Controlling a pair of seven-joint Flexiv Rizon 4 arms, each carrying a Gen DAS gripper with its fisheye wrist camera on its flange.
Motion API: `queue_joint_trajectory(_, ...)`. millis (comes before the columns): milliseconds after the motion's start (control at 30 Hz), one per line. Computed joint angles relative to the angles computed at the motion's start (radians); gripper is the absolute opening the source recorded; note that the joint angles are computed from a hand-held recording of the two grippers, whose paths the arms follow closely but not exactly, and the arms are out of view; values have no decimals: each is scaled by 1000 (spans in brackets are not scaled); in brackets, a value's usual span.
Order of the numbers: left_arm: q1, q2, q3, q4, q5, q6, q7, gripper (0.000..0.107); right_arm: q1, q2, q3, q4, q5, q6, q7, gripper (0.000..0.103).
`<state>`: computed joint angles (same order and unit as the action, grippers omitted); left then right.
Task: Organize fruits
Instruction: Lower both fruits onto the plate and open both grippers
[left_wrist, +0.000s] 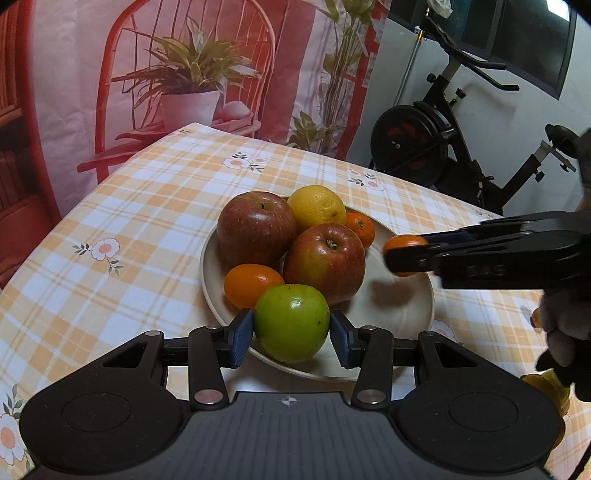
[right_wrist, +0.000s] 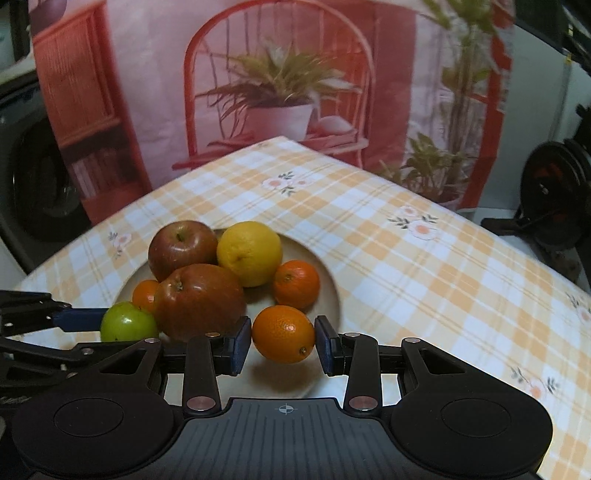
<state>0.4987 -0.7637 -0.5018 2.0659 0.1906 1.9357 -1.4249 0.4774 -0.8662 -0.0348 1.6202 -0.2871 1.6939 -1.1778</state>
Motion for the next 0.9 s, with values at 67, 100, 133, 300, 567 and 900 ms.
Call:
queue_joint_trajectory(67,8,-4,-8,1,4,1,-1,48,-3,-13,5,-23,-13,-26,-7,34)
queue_joint_trajectory(100,10,-5,-9,1,5,1,-1,48,-1,-20,2,-35,-17,-39,-8,34)
queue_joint_trajectory(133,11,-5,-11,1,5,1,-2,48,-2,-27,2,-43,-21,-47,-10,34)
queue_joint_trajectory(300,18,-5,-17,4,8,1,-5,48,25,-51,-42,-68,-29,-60,3,34)
queue_joint_trajectory(567,10,-3,-8,3,9,4,-6,48,58,-71,-96,-81,-31,-46,17,34)
queue_joint_trajectory(900,27,-7,-27,4,8,-3,-16,50,84,-54,-135,-40,-7,16,25,36)
